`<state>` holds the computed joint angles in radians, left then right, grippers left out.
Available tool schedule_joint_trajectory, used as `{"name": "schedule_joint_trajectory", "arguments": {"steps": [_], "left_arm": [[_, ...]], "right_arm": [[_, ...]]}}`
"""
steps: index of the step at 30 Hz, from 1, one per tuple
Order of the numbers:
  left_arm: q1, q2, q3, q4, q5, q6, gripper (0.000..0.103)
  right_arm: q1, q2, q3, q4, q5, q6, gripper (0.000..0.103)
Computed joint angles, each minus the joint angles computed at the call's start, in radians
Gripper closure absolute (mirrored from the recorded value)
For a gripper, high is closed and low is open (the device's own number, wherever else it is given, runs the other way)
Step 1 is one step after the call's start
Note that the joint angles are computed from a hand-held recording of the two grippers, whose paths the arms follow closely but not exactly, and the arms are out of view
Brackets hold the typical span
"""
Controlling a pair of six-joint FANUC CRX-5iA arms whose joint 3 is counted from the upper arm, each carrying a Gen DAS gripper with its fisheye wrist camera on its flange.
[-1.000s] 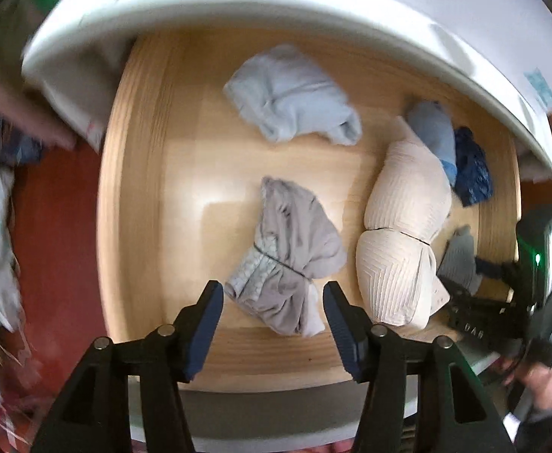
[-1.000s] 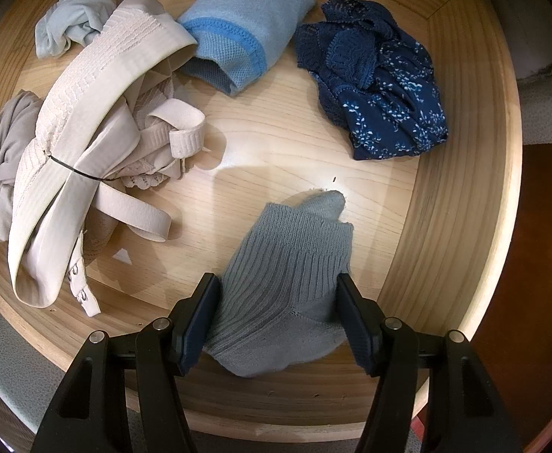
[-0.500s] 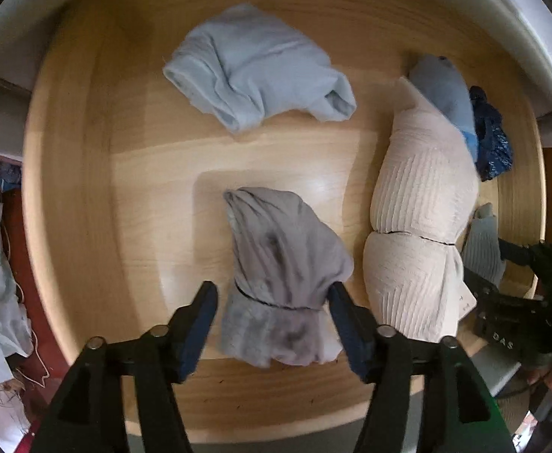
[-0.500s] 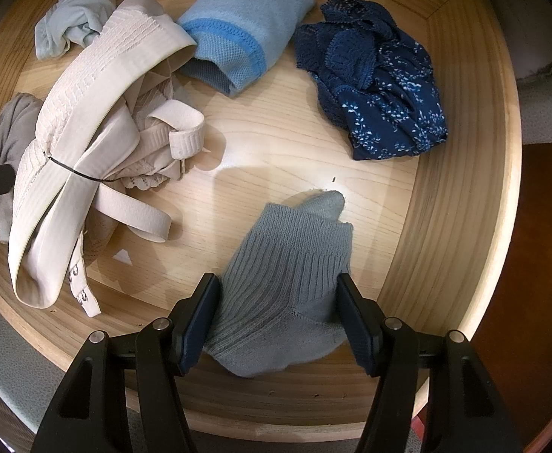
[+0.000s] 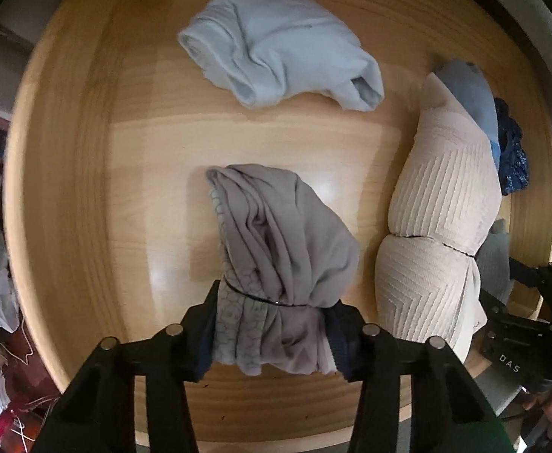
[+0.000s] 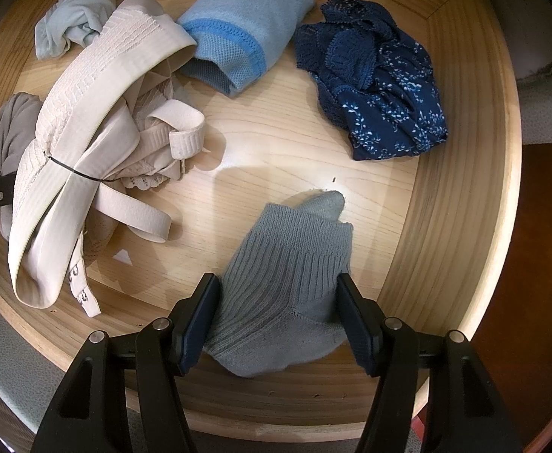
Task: Take underwear out of drawer
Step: 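Lift the grey underwear bundle out of the drawer with the left tool, then carry the grey underwear into the white box and open the left tool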
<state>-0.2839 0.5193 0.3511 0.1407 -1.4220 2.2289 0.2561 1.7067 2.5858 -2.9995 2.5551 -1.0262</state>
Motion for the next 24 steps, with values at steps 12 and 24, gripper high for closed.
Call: {"name": "schedule_joint_trajectory", "arguments": {"steps": [12, 24], "left_arm": [[-0.020, -0.103, -0.038, -0.025, 0.007, 0.035, 0.055], [-0.063, -0.175, 0.035, -0.099, -0.061, 0.044, 0.055]], "right_arm": [[0.000, 0.001, 0.001, 0.002, 0.001, 0.002, 0.042], [0.001, 0.001, 0.002, 0.002, 0.001, 0.002, 0.042]]}}
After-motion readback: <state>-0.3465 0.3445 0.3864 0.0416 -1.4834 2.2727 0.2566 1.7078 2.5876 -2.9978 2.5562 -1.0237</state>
